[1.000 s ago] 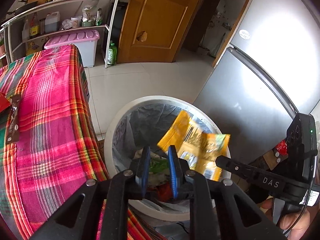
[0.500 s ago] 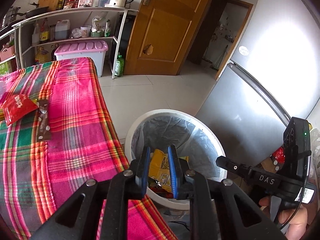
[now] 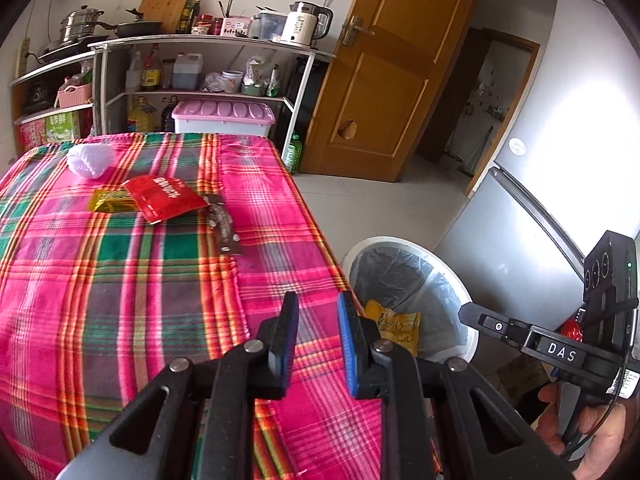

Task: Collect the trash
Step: 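Move both grippers back over the table toward the red wrapper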

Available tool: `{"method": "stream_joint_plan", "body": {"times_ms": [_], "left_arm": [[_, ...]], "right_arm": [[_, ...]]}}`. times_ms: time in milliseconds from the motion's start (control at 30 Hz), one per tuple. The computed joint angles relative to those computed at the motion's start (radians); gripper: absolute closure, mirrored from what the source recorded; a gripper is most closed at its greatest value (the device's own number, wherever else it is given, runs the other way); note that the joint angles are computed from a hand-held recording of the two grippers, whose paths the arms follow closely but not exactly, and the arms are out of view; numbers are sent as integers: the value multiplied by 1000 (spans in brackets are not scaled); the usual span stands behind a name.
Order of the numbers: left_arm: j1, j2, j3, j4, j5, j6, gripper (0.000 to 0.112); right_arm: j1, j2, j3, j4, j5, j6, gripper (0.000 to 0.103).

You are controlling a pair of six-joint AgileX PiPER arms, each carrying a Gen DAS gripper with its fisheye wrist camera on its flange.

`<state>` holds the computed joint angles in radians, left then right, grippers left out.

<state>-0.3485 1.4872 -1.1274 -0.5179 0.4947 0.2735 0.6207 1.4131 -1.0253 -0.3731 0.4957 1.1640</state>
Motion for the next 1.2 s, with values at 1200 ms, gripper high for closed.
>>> {"method": "stream_joint_plan", "body": {"times_ms": [1200], "left_arm": [[318, 154, -184, -141, 135, 136, 74]], "right_arm": [[32, 406, -492, 226, 100, -422, 81]]}}
